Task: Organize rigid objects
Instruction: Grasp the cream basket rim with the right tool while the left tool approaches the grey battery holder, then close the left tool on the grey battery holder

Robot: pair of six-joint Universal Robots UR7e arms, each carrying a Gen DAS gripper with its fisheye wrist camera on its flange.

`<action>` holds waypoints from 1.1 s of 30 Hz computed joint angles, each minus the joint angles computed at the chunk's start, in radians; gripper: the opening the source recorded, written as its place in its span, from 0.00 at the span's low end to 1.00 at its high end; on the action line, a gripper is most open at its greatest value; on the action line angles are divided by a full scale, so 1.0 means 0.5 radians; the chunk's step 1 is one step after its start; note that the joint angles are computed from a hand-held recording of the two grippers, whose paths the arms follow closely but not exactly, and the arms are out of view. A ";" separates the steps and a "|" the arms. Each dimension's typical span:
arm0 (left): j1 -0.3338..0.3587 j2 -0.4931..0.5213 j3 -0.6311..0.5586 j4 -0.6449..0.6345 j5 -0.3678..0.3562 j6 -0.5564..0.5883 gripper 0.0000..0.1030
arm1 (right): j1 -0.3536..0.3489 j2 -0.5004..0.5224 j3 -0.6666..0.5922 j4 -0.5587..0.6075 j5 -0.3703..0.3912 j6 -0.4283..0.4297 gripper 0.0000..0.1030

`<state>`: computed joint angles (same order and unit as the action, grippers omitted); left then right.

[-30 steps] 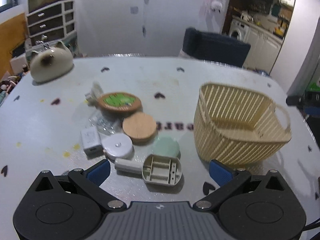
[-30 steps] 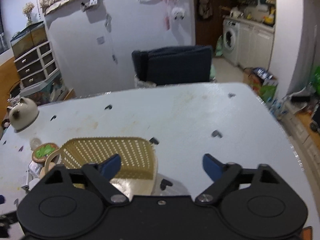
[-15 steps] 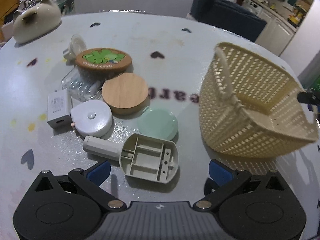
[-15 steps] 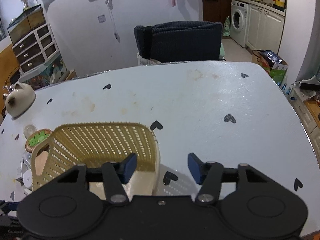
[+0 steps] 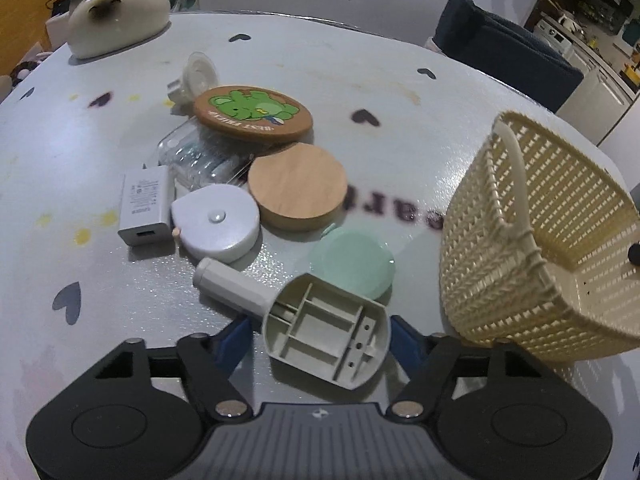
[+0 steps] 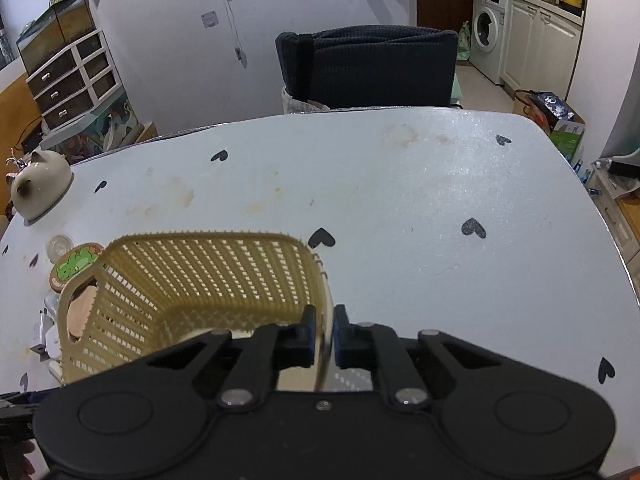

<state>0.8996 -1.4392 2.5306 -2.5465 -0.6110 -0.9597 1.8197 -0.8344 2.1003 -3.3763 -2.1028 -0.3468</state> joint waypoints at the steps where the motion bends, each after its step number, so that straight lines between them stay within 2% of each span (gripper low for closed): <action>1: -0.005 -0.010 0.005 0.011 0.003 -0.011 0.65 | 0.000 0.001 -0.001 -0.001 -0.004 0.004 0.07; 9: -0.066 -0.149 0.089 0.008 -0.048 -0.088 0.64 | -0.002 -0.008 0.007 0.002 0.000 0.022 0.06; 16: -0.265 -0.476 0.170 0.311 0.001 -0.369 0.64 | -0.006 -0.004 0.011 -0.021 0.011 0.010 0.06; 19: -0.320 -0.553 0.171 0.474 0.019 -0.471 0.64 | -0.010 -0.004 0.014 -0.028 0.020 -0.001 0.06; 23: -0.306 -0.552 0.149 0.636 -0.017 -0.556 0.64 | -0.012 -0.005 0.023 -0.044 0.026 -0.013 0.06; 29: -0.188 -0.443 0.135 0.677 -0.199 -0.454 0.64 | -0.014 -0.009 0.024 -0.034 0.033 -0.033 0.06; 32: -0.207 -0.426 0.167 0.657 -0.172 -0.458 0.70 | -0.013 -0.011 0.023 -0.028 0.034 -0.043 0.06; 33: -0.209 -0.426 0.170 0.655 -0.168 -0.472 0.77 | -0.013 -0.011 0.022 -0.026 0.035 -0.047 0.07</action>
<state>0.7951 -1.6520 2.6155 -2.2188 -0.6950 -1.1957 1.8134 -0.8398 2.1115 -3.3891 -2.0855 -0.3703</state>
